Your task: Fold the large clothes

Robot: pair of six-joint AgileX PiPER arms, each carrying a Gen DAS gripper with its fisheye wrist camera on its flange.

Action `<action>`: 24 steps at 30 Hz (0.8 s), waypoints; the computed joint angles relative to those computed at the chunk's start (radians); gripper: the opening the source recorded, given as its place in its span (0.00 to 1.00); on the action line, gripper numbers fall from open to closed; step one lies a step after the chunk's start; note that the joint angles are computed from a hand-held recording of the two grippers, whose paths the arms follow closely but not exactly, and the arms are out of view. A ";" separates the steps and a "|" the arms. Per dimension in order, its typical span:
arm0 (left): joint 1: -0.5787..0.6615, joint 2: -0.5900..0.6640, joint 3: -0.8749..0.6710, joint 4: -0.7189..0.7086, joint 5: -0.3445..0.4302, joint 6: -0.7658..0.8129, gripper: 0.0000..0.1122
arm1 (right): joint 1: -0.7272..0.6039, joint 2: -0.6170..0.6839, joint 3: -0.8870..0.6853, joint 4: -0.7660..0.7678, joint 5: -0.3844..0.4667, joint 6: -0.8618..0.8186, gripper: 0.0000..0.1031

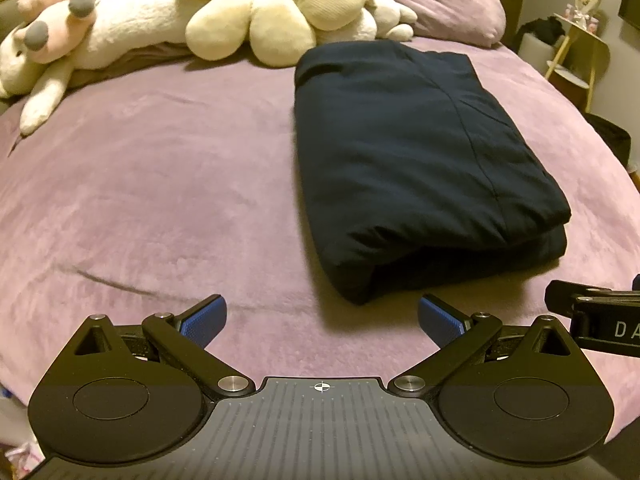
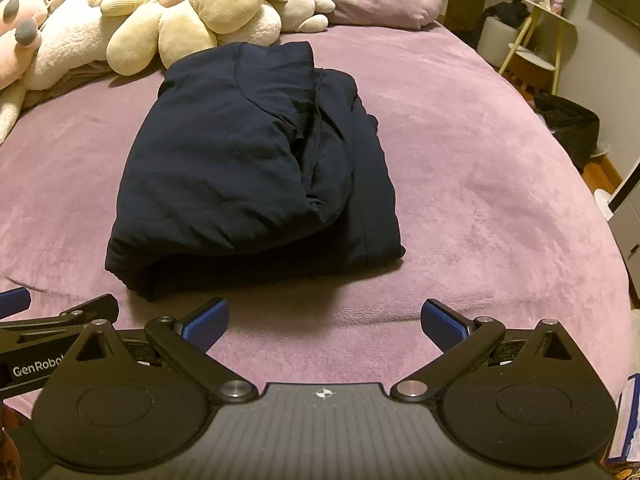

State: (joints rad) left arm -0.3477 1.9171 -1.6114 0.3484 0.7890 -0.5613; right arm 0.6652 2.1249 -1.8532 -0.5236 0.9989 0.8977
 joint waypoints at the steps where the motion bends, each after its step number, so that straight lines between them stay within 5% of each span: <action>1: 0.000 0.000 0.001 -0.001 0.000 0.002 0.92 | 0.000 0.000 0.000 0.001 0.000 0.000 0.99; 24: -0.003 0.005 -0.002 -0.016 0.002 0.019 0.92 | -0.002 -0.009 0.015 0.004 -0.007 0.013 0.99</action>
State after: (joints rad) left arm -0.3510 1.9220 -1.6132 0.3326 0.7910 -0.5421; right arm 0.6629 2.1156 -1.8379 -0.5200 0.9923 0.9110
